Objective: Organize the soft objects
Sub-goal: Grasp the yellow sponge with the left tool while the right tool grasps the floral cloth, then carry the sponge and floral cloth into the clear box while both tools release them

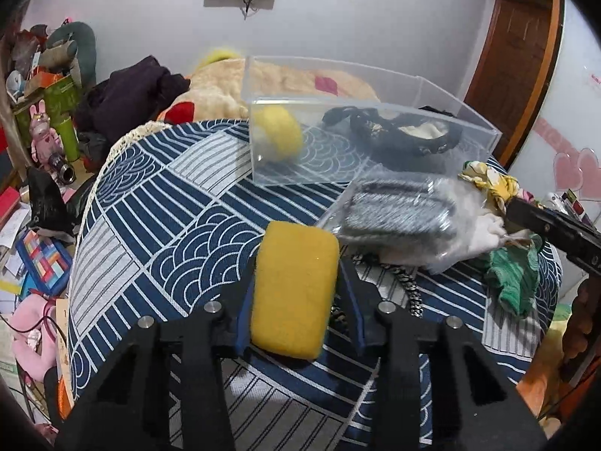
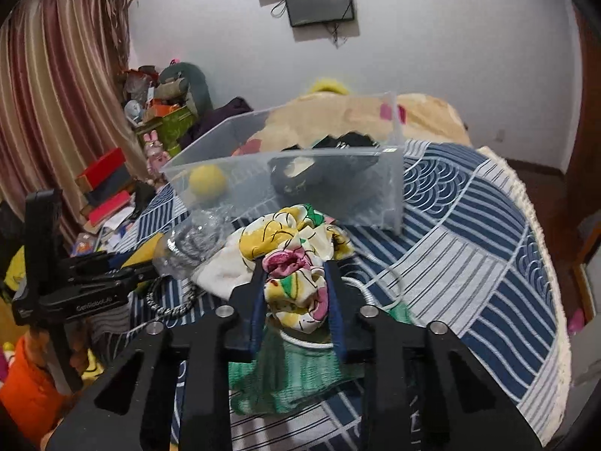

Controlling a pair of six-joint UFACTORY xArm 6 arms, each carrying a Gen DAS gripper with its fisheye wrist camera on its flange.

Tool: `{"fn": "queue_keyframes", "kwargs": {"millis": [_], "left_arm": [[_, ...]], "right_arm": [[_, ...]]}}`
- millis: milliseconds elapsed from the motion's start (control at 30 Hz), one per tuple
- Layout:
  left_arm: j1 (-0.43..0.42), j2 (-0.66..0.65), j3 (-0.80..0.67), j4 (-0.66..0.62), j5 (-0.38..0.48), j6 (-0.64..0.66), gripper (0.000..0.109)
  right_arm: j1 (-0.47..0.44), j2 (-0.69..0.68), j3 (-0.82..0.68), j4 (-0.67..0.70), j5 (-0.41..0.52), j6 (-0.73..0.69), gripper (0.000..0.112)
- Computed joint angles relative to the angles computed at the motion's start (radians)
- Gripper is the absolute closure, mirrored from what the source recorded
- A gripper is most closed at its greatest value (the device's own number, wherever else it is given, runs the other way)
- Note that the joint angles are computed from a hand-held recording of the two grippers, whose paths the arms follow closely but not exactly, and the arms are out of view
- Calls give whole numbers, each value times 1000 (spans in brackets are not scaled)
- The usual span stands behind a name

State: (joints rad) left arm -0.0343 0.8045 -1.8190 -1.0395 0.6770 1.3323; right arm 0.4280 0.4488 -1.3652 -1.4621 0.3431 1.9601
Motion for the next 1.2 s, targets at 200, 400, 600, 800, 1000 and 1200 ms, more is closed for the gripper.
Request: {"fn": "queue_keyframes", "kwargs": {"millis": [200, 400, 600, 800, 1000, 1200], "left_arm": [[4, -67, 49, -91, -7, 82, 69], [5, -120, 58, -191, 5, 155, 69], [-12, -137, 23, -268, 4, 198, 69], [-37, -98, -69, -295, -11, 180, 69], [-56, -10, -207, -233, 3, 72, 69], [-85, 178, -473, -11, 18, -163, 69]], "right_arm": [[13, -55, 31, -100, 50, 99, 91], [30, -101, 43, -163, 114, 140, 91], [26, -98, -5, -204, 133, 142, 91], [10, -48, -89, -198, 132, 95, 91], [-6, 24, -185, -136, 124, -9, 91], [-31, 113, -295, 32, 89, -221, 91]]}}
